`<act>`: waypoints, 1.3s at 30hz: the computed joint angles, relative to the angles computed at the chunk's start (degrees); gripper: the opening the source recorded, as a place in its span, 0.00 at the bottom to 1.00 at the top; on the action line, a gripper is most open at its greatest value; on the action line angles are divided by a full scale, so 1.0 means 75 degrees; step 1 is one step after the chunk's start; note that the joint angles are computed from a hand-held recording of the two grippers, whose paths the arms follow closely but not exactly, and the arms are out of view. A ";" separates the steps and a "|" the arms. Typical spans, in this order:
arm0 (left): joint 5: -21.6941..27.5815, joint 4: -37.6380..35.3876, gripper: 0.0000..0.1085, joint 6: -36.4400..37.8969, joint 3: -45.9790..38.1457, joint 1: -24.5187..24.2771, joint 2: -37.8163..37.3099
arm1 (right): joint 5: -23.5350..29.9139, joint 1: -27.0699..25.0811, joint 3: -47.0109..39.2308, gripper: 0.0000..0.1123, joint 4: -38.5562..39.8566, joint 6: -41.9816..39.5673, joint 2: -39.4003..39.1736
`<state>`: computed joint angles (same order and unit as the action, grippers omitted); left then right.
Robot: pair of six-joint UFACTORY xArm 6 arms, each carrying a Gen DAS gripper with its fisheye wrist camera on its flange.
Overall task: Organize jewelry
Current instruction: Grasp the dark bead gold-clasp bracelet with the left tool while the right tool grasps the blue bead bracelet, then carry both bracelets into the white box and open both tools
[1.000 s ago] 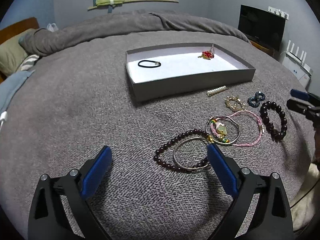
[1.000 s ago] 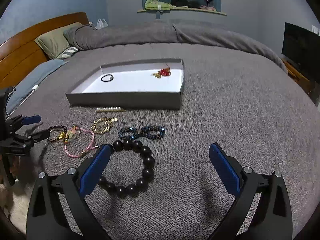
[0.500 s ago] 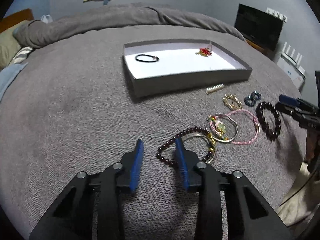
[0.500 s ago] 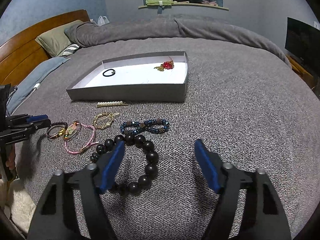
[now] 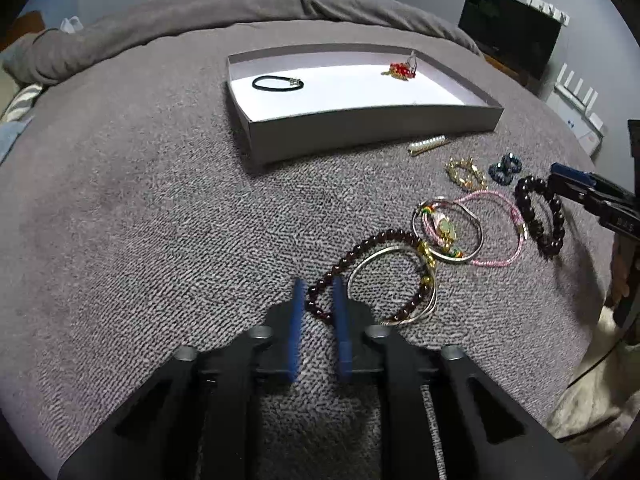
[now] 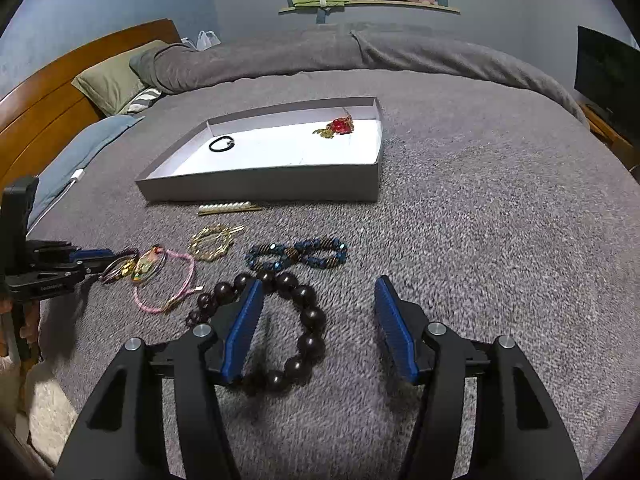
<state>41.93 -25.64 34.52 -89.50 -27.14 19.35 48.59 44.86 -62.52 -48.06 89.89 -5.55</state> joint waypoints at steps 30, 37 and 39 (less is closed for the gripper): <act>-0.0395 -0.1525 0.06 0.1433 0.0472 -0.0074 -0.1092 | -0.0562 -0.0523 -0.0525 0.06 -0.0420 -0.0216 0.0179; -0.0352 -0.1913 0.06 0.1629 0.0433 -0.0071 -0.1354 | 0.0090 -0.0308 -0.1109 0.06 -0.0888 -0.0590 0.0028; -0.0369 -0.1970 0.06 0.1677 0.0354 -0.0061 -0.1364 | 0.0173 -0.0325 -0.1188 0.06 -0.0975 -0.0655 -0.0029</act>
<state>39.16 -40.41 47.10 -86.84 -27.60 9.12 49.89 42.43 -71.42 -55.37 84.98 -5.77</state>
